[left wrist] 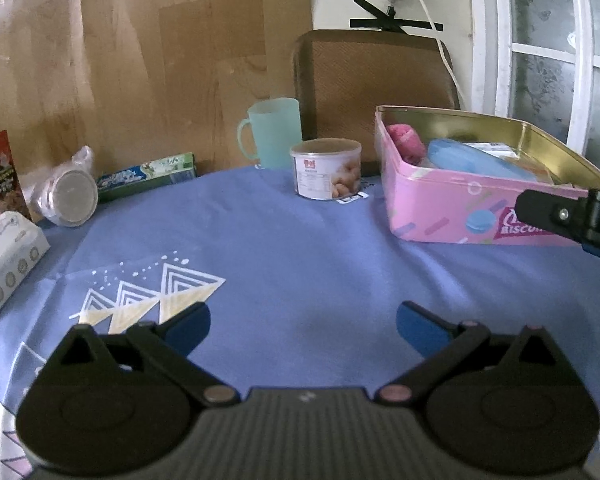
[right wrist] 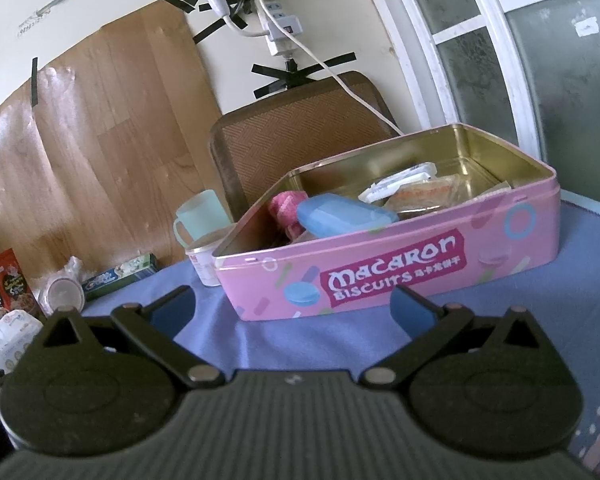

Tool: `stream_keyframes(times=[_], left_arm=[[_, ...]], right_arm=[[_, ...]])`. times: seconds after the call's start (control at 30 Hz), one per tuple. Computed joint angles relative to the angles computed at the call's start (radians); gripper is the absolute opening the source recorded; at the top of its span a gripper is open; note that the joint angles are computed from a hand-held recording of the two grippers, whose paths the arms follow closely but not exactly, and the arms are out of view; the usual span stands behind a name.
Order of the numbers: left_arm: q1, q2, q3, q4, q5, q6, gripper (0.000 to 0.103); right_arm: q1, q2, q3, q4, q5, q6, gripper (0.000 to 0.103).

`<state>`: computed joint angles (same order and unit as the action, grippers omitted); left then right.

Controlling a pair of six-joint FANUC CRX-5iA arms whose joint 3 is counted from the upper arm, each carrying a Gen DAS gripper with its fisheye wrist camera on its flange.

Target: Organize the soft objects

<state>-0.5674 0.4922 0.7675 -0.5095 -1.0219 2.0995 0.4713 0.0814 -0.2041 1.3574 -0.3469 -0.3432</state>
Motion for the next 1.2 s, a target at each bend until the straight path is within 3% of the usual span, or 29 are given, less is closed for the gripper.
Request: stream_keyframes(times=[0.1,0.23,1.2], left_arm=[[0.010,-0.003,-0.007,0.032,0.007,-0.017,0.103],[-0.010,0.010,0.019,-0.009,-0.027,-0.016,0.103],[0.002,0.008,0.006,0.041,-0.018,-0.067,0.103]], right_arm=[[0.001,0.000,-0.001,0.001,0.000,0.000,0.103],[0.003,0.001,0.000,-0.007,-0.002,0.006,0.103],[0.001,-0.001,-0.008,-0.005,0.003,-0.002,0.103]])
